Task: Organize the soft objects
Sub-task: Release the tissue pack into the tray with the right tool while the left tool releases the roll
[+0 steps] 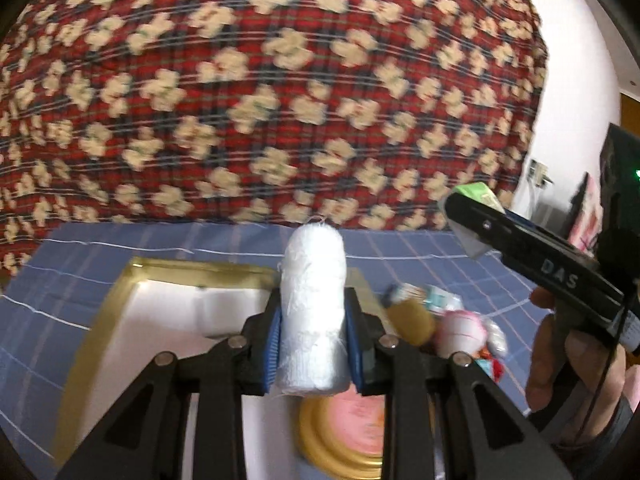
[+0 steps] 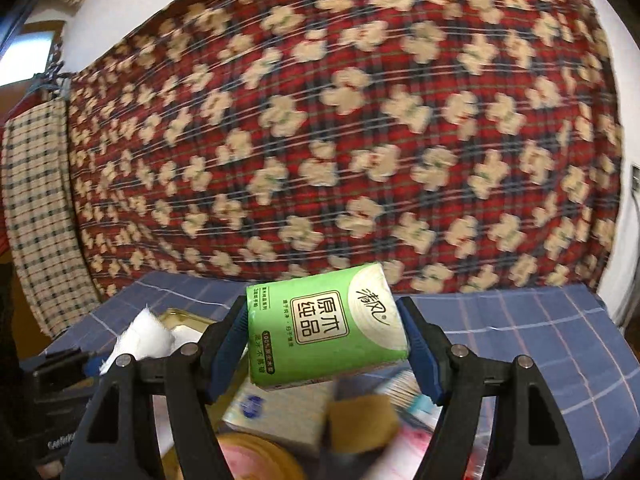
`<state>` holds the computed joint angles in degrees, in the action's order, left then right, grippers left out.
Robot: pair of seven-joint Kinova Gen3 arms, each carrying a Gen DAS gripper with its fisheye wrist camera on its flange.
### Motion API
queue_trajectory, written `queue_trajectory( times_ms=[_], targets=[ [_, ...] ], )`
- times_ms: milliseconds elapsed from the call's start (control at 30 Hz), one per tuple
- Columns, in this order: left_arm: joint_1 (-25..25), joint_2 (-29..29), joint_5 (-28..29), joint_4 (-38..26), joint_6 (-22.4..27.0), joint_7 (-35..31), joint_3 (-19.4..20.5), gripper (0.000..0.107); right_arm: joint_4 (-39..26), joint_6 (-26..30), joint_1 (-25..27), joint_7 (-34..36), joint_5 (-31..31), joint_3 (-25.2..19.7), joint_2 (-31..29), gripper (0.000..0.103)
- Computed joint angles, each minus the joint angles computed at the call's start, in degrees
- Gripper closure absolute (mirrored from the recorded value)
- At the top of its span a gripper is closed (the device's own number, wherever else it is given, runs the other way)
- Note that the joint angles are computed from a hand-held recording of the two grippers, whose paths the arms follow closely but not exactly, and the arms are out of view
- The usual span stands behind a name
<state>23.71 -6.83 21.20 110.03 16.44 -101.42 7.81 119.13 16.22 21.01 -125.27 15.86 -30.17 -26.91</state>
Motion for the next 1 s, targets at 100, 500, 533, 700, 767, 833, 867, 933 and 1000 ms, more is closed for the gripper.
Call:
queue_trajectory(
  times_ms=[100, 500, 533, 700, 767, 833, 867, 933, 1000],
  targets=[
    [-2.2, -0.1, -1.8, -0.8, 1.1, 0.9, -0.7, 0.081, -2.7, 0.9, -0.2, 0.1, 0.6, -2.4, 2.8, 0.029],
    [-8.9, 3.7, -10.6, -5.3, 7.9, 5.2, -0.7, 0.081, -15.6, 12.3, -12.6, 0.4, 6.3, -3.9, 18.6, 0.029],
    [-9.2, 4.3, -9.3, -5.7, 8.6, 4.0, -1.2, 0.081, -16.6, 13.6, -13.5, 0.2, 6.9, -4.0, 20.0, 0.029],
    [-11.7, 7.1, -5.6, -8.1, 12.7, 0.8, -1.9, 0.081, -21.6, 21.2, -18.6, -0.5, 10.6, -3.9, 26.9, 0.029],
    [-12.5, 8.0, -5.4, -8.9, 14.0, 0.7, -1.8, 0.081, -22.8, 23.5, -20.7, -0.5, 11.5, -3.1, 28.7, 0.029],
    [-13.1, 8.6, -5.8, -9.3, 14.6, 0.9, -1.6, 0.081, -23.7, 24.9, -22.4, 0.5, 11.1, -2.1, 30.0, 0.029],
    [-13.3, 8.7, -5.8, -9.4, 14.9, 0.9, -1.5, 0.081, -23.6, 24.8, -22.9, 1.3, 10.4, -1.5, 30.2, 0.029],
    [-13.7, 9.2, -5.6, -9.5, 15.5, 0.7, -1.4, 0.081, -24.1, 26.0, -24.8, 1.8, 10.9, -0.5, 30.9, 0.029],
    [-14.0, 9.6, -5.1, -9.6, 16.3, 0.1, -1.2, 0.081, -24.4, 27.0, -26.7, 1.7, 11.6, 0.7, 31.4, 0.029]
  ],
)
